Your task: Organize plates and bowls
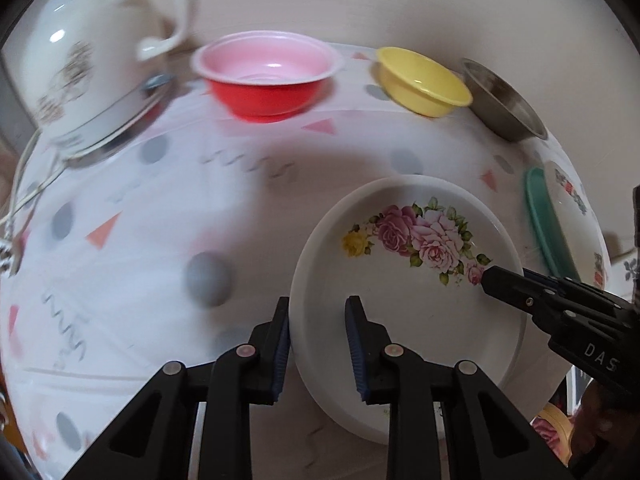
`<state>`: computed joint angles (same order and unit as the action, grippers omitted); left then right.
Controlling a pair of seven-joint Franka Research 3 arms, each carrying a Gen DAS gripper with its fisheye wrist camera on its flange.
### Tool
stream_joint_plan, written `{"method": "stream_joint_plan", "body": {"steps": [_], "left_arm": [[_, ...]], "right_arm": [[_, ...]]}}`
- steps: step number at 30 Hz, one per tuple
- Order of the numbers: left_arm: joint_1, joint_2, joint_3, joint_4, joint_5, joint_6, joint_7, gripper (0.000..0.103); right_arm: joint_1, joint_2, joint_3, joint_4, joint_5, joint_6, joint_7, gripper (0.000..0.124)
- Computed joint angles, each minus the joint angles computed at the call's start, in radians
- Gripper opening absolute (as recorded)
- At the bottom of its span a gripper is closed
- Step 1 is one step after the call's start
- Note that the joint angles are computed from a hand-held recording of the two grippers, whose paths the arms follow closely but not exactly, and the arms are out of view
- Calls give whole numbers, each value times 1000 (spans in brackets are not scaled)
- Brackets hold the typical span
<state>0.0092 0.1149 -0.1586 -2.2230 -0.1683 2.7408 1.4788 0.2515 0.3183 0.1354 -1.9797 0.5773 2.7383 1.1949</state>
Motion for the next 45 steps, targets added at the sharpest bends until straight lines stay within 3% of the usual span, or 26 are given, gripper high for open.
{"method": "stream_joint_plan", "body": {"steps": [10, 19, 27, 38, 42, 45], "left_arm": [[0, 106, -64, 138, -91, -29, 102, 27], [-26, 167, -62, 215, -6, -46, 42, 26], [-42, 175, -52, 225, 96, -32, -3, 26], [14, 177, -101, 206, 8, 10, 137, 28], [4, 158, -97, 162, 12, 68, 160, 28], [1, 159, -93, 162, 9, 71, 133, 27]], "right_arm": [[-39, -53, -30, -55, 25, 52, 25, 17], [-89, -42, -7, -59, 129, 35, -48, 16], [-69, -34, -24, -56, 110, 19, -47, 19], [-98, -49, -3, -82, 242, -14, -172, 19], [-97, -47, 7, -86, 297, 21, -232, 22], [-59, -52, -20, -99, 201, 61, -191, 19]]}}
